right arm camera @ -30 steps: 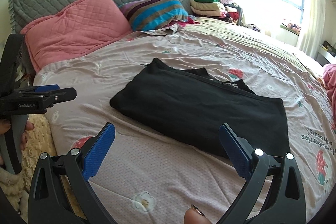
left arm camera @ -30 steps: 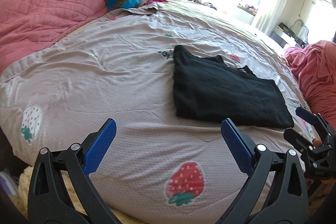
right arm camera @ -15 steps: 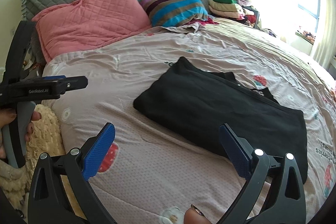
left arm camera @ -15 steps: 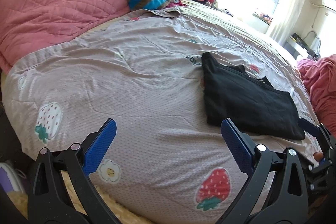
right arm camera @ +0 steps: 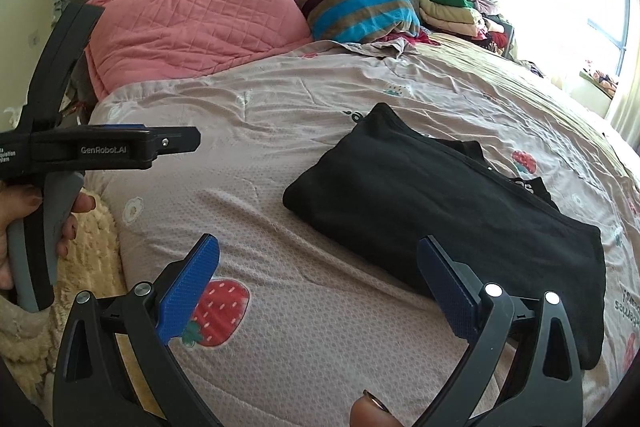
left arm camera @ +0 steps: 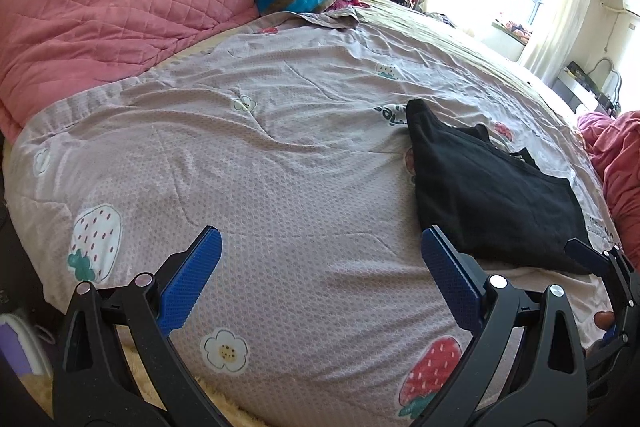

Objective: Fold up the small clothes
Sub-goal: 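Move both tools toward the side edge of the folded sweatshirt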

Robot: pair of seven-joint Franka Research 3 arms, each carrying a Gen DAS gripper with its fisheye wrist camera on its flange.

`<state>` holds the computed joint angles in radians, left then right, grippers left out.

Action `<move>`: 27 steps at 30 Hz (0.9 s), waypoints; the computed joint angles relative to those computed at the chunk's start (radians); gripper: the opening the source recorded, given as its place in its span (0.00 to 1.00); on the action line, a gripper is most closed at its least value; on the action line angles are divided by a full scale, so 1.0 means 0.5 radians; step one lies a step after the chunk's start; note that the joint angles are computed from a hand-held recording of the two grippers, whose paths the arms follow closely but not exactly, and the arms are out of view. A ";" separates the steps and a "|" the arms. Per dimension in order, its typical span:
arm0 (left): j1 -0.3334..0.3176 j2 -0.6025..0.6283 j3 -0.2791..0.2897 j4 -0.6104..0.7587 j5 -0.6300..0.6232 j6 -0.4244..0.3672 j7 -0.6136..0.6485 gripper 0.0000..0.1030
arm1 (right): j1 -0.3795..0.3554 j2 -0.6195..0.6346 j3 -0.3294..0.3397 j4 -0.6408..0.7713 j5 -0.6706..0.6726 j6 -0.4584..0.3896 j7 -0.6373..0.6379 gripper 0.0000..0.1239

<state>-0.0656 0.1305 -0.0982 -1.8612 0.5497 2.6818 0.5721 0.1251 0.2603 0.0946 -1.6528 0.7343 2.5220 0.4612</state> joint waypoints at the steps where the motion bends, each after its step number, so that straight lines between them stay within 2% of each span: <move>1: 0.003 0.015 -0.001 0.016 -0.010 -0.002 0.018 0.91 | 0.004 0.008 0.000 0.006 -0.007 0.005 0.004 0.79; 12: -0.018 0.258 0.003 0.335 -0.114 -0.101 0.260 0.91 | 0.041 0.143 0.004 0.117 -0.164 0.099 0.113 0.79; 18: -0.039 0.449 0.002 0.596 -0.212 -0.205 0.434 0.91 | 0.056 0.241 -0.003 0.200 -0.309 0.180 0.220 0.79; 27: -0.079 0.712 0.007 0.971 -0.331 -0.367 0.635 0.91 | 0.033 0.388 -0.010 0.366 -0.475 0.197 0.420 0.79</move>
<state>-0.1049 0.4863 -0.0947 -1.3757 0.3844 2.4983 0.8895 0.1417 0.4542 0.0894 -1.4698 0.4968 2.6204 0.6712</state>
